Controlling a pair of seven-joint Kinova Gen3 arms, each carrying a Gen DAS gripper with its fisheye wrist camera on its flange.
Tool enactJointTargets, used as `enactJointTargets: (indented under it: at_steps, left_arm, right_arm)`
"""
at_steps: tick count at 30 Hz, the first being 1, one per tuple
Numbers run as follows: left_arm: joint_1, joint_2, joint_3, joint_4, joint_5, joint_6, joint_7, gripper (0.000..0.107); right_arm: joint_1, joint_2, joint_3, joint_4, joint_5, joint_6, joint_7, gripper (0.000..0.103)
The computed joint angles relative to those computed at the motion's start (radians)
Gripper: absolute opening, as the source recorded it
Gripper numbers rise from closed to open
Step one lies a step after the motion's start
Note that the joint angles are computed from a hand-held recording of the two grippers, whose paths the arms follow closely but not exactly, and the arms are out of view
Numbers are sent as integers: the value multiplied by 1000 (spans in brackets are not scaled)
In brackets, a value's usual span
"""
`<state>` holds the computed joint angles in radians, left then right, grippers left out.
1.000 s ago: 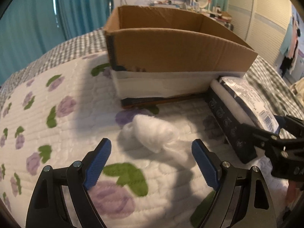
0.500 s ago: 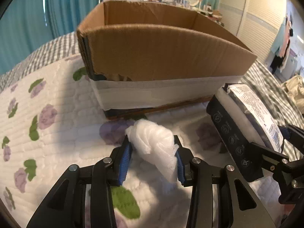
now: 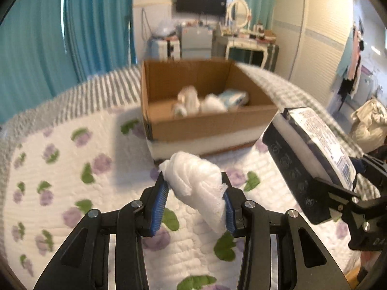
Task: Organize soft objects
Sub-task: 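Place the cotton puff and tissue package into the box while both tools open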
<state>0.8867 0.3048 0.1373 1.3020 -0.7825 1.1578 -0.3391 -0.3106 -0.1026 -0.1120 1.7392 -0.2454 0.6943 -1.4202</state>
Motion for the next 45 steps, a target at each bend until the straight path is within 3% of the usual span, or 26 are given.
enactJointTargets:
  at_steps: [4, 9, 18, 27, 33, 40, 43, 45]
  left_arm:
    - [60, -9, 4, -77, -79, 88, -10, 40]
    - [93, -13, 5, -158, -144, 132, -50, 40]
    - [88, 41, -48, -318, -191, 148, -173, 40]
    - [-31, 134, -123, -407, -55, 46, -291, 40]
    - [-117, 221, -164, -453, 70, -10, -358, 40]
    - [-168, 276, -189, -421, 164, -78, -405, 40]
    - [-183, 295, -175, -433, 199, -76, -461, 44]
    - [-170, 306, -191, -444, 206, -59, -471, 64]
  right_arm:
    - [0, -63, 7, -34, 5, 23, 2, 80]
    - [12, -93, -9, -122, 59, 51, -35, 80]
    - [6, 10, -38, -354, 158, 83, -101, 80]
    - [-30, 256, -25, -578, 186, 116, -109, 81]
    - [-16, 436, -19, -708, 124, 156, -71, 81]
    - [6, 577, -35, -780, 79, 177, -6, 81]
    - [27, 604, -48, -778, 45, 170, 24, 83]
    - [38, 592, -53, -734, 28, 119, 44, 85]
